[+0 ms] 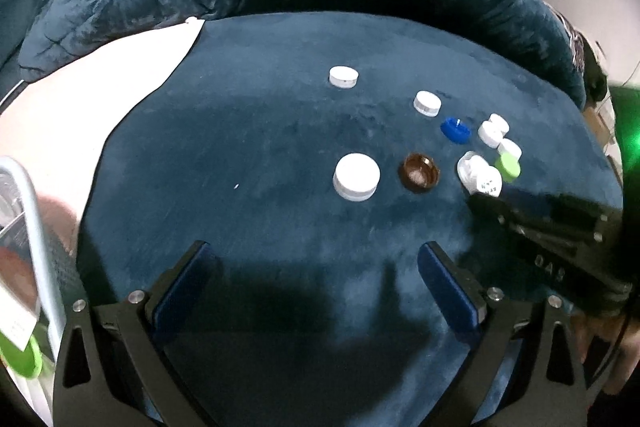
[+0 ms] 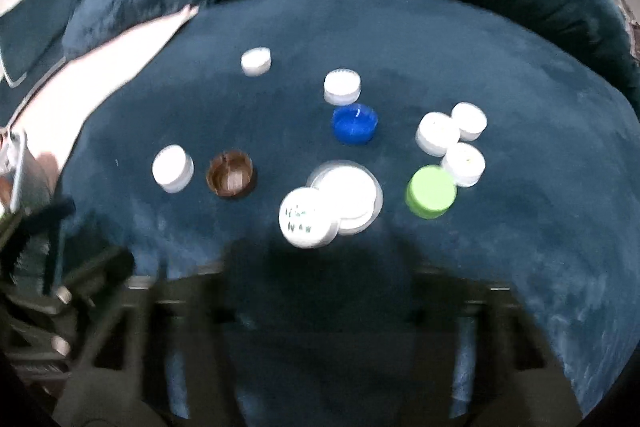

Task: Organize objects
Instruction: 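Grasp a white cap with the right tool while the left tool grasps another white cap, then carry both white caps over the basket and open both tools to drop them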

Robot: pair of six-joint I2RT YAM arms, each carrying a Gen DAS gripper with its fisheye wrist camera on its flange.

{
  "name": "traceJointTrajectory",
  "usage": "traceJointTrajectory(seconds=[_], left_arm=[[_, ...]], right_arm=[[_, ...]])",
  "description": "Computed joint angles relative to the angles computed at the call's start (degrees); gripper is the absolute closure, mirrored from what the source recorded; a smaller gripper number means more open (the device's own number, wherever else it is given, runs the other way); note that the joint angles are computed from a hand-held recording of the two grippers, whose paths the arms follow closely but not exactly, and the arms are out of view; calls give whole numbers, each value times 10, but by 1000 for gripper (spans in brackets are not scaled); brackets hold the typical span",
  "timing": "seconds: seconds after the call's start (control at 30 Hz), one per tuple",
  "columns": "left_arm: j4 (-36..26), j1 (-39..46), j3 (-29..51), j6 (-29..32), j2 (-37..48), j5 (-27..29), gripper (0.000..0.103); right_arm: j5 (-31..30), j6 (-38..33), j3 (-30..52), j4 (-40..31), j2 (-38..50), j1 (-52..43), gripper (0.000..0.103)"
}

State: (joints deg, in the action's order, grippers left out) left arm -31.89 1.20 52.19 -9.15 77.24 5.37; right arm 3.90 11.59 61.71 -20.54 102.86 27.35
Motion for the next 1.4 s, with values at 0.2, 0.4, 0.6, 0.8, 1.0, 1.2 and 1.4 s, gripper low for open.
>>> traceJointTrajectory(seconds=[0.2,0.4,0.6,0.8,1.0,1.2,1.4], left_arm=[[29,-15,36,-6,53,-4,11],[40,-26,77,-18,124,3,19],[59,-36,81,-36,144,-25,73],[31,-22,67,-50,77,-5,73],[-74,29,97,-20,-88,-29,73],[-199,286,148,60,-156,39,73],[-252,512,184,155,-117,92,73]], right_arm=[[-52,-12,-25,-10,-55,-32,75],[-87,-22,-11,-54,-72,-64,74],[-94,-15,-21,-52,-60,-70,74],[-106,-26,-28,-56,-77,-80,74],[-124,3,0,-63,-107,-30,74],[-179,2,98,-80,-84,103,74],[-243,-16,312,-142,64,229,73]])
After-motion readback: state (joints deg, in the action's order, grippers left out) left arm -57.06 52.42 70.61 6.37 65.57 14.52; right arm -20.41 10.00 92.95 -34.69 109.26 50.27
